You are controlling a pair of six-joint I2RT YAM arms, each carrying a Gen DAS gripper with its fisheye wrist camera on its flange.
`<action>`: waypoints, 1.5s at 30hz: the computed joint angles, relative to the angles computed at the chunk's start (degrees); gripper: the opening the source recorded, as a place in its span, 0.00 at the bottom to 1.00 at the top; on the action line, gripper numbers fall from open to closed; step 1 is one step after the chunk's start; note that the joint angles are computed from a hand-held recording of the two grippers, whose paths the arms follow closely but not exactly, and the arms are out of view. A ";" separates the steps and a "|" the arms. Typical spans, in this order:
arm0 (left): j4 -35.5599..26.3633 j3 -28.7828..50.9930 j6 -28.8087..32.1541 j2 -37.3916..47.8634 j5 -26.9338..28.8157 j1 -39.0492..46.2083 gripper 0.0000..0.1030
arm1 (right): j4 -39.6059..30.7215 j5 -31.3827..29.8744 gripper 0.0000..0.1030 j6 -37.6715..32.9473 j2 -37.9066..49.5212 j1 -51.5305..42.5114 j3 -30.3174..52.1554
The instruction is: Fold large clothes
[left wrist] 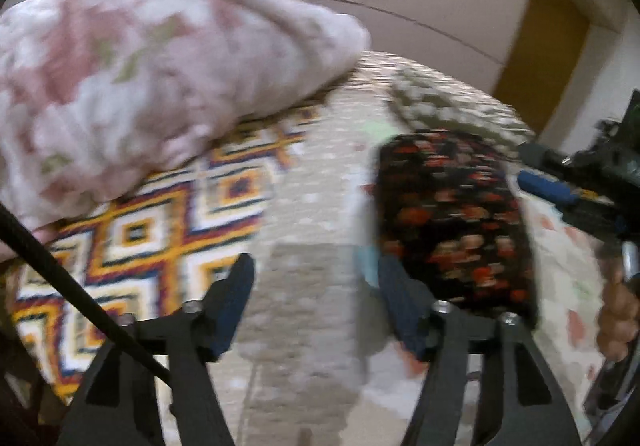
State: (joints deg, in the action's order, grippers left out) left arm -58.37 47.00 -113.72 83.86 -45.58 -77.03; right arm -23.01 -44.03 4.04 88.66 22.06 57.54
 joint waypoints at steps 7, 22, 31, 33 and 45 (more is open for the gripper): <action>22.83 1.27 28.13 2.61 3.38 13.34 0.72 | -1.65 10.96 0.43 -7.15 -3.42 -3.67 -4.65; 33.95 -7.68 22.27 7.05 11.19 18.03 0.09 | -0.26 15.18 0.15 -11.43 3.42 -0.81 0.33; 36.00 -13.83 21.27 -0.78 9.33 14.67 0.09 | -6.56 24.00 0.08 -2.93 29.34 8.40 22.95; 33.15 -15.81 18.65 -5.94 7.04 12.52 0.09 | -5.54 23.49 0.09 -1.43 28.54 8.13 22.55; 35.80 -18.98 19.75 -11.27 6.94 17.20 0.12 | -5.64 41.26 0.30 -1.70 28.64 15.70 23.65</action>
State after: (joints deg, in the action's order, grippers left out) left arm -22.57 28.01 -93.97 72.58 -38.63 -59.83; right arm -28.65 -2.76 2.33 117.30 37.77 81.19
